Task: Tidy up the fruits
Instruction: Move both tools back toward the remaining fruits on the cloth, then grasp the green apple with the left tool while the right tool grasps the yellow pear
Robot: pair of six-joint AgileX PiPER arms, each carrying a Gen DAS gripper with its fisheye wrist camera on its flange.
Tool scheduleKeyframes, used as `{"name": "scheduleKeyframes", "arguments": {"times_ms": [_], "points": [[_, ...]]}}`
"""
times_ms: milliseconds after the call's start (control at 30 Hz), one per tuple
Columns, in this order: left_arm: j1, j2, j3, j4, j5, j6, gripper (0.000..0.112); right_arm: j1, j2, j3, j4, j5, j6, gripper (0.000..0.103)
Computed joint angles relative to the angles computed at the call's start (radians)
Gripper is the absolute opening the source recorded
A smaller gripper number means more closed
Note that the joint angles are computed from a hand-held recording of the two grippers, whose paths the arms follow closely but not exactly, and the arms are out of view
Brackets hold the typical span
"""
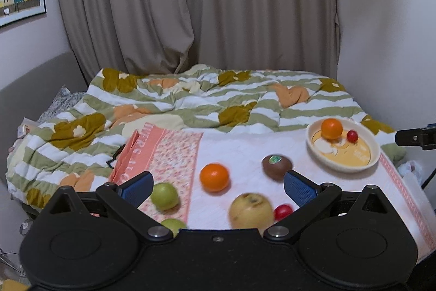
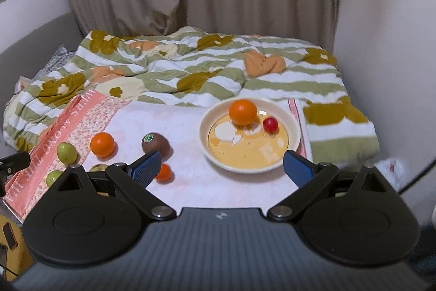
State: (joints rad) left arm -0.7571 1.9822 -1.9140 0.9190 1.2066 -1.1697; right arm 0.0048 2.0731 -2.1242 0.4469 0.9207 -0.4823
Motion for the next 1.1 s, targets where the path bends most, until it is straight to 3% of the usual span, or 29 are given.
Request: {"name": "scheduleKeyframes", "arguments": {"times_ms": [167, 533, 867, 1000, 1100], "points": [[0.054, -0.148, 0.26, 0.0, -0.115, -0.047, 0.103, 0.08, -0.105, 0.222, -0.064, -0.119, 0.088, 0.103], [0.22, -0.307, 0.595, -0.021, -0.41, -0.02, 0.103, 0.298, -0.175, 0.499, -0.211, -0.395, 0.29, 0.103], [0.339, -0.284, 0.743, -0.023, -0.662, 0.063, 0.103, 0.432, -0.116, 0.581, -0.439, -0.587, 0.545, 0.103], [0.357, -0.247, 0.748, 0.009, -0.697, 0.037, 0.101, 0.451, -0.06, 0.545, -0.449, -0.606, 0.512, 0.103], [0.358, -0.205, 0.728, 0.019, -0.704, 0.045, 0.097, 0.451, -0.016, 0.515, -0.343, -0.621, 0.38, 0.103]]}}
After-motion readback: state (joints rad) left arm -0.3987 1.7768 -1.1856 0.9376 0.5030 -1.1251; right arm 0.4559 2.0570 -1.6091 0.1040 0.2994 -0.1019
